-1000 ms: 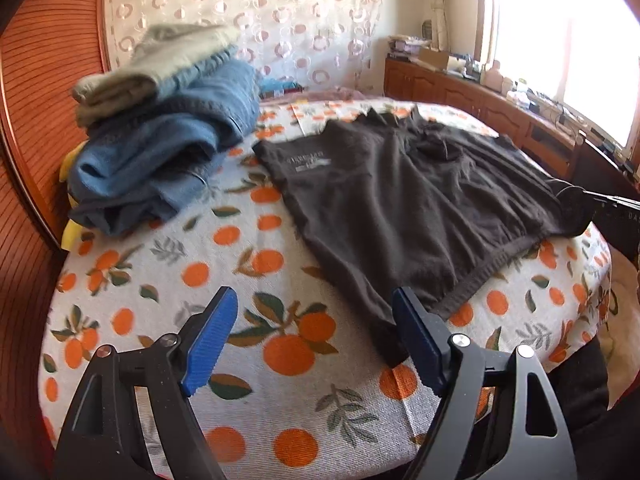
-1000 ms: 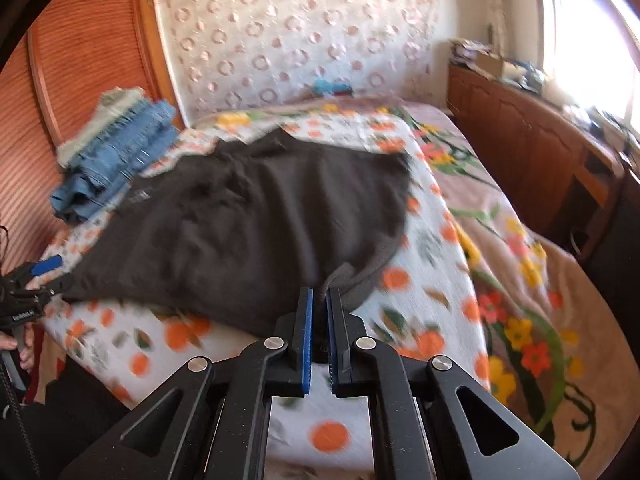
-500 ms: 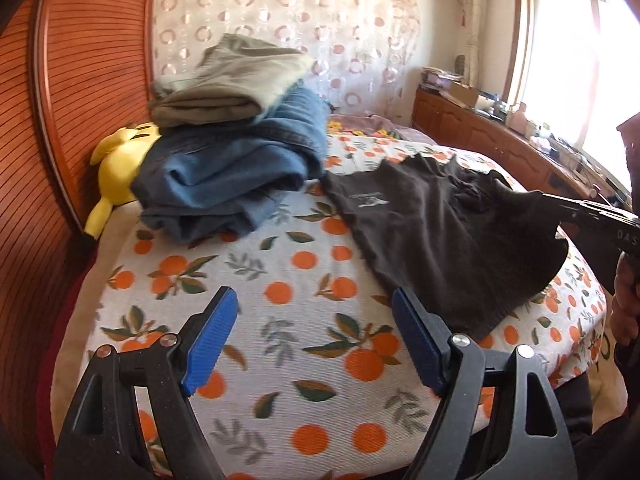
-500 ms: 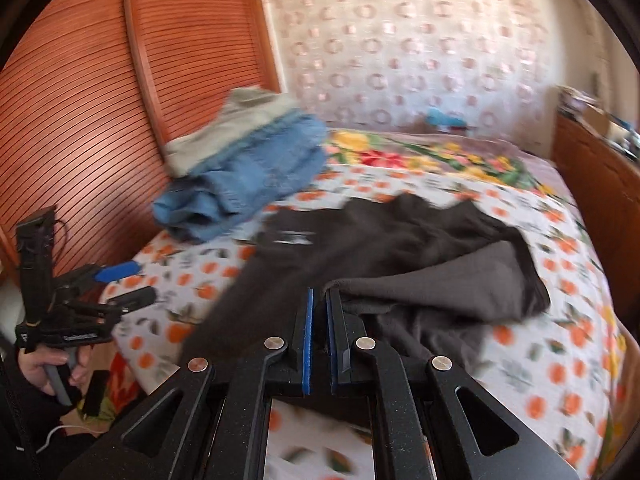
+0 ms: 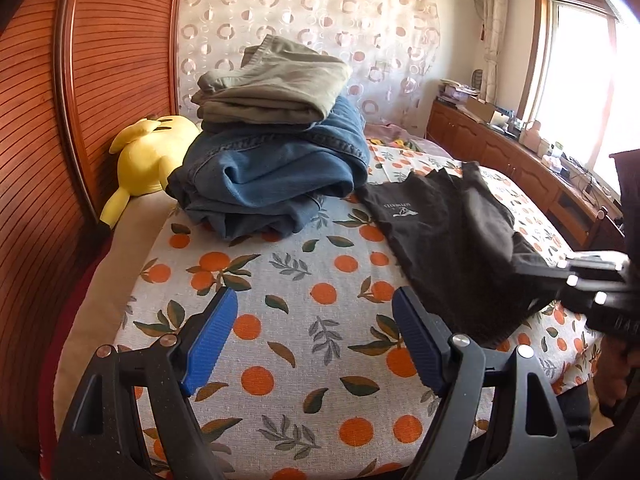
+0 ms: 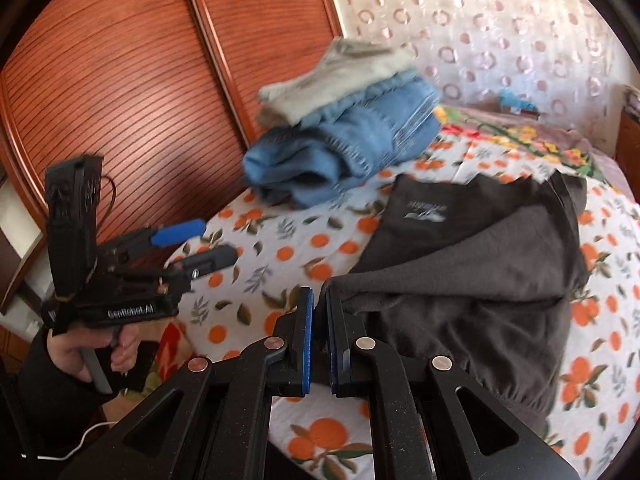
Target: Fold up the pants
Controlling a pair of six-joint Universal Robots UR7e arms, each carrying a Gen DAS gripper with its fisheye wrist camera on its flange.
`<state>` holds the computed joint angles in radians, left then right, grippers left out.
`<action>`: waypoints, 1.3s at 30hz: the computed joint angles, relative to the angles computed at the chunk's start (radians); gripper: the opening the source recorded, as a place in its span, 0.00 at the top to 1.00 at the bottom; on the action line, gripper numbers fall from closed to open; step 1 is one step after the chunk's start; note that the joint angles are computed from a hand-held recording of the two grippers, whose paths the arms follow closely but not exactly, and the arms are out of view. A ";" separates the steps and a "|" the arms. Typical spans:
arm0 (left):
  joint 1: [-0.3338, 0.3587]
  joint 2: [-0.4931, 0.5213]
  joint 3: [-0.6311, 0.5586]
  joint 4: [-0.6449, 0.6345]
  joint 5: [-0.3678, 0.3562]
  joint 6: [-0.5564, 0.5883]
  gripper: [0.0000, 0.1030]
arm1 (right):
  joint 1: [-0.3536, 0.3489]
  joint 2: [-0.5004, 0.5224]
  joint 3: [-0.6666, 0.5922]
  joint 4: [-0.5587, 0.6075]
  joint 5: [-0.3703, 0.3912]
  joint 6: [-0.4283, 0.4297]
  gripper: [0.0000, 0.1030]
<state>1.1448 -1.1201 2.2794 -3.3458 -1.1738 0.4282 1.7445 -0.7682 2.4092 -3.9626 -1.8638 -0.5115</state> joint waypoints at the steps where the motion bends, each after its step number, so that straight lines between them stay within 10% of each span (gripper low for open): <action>1: 0.000 0.000 0.001 -0.001 -0.001 -0.001 0.22 | -0.003 -0.003 -0.002 0.017 0.002 -0.002 0.94; 11: -0.002 0.010 0.005 0.002 0.004 -0.001 0.22 | -0.006 -0.006 -0.051 0.103 -0.026 0.023 0.83; 39: -0.157 0.177 -0.083 0.077 -0.045 0.062 0.22 | -0.151 -0.016 0.049 -0.359 -0.298 -0.064 0.45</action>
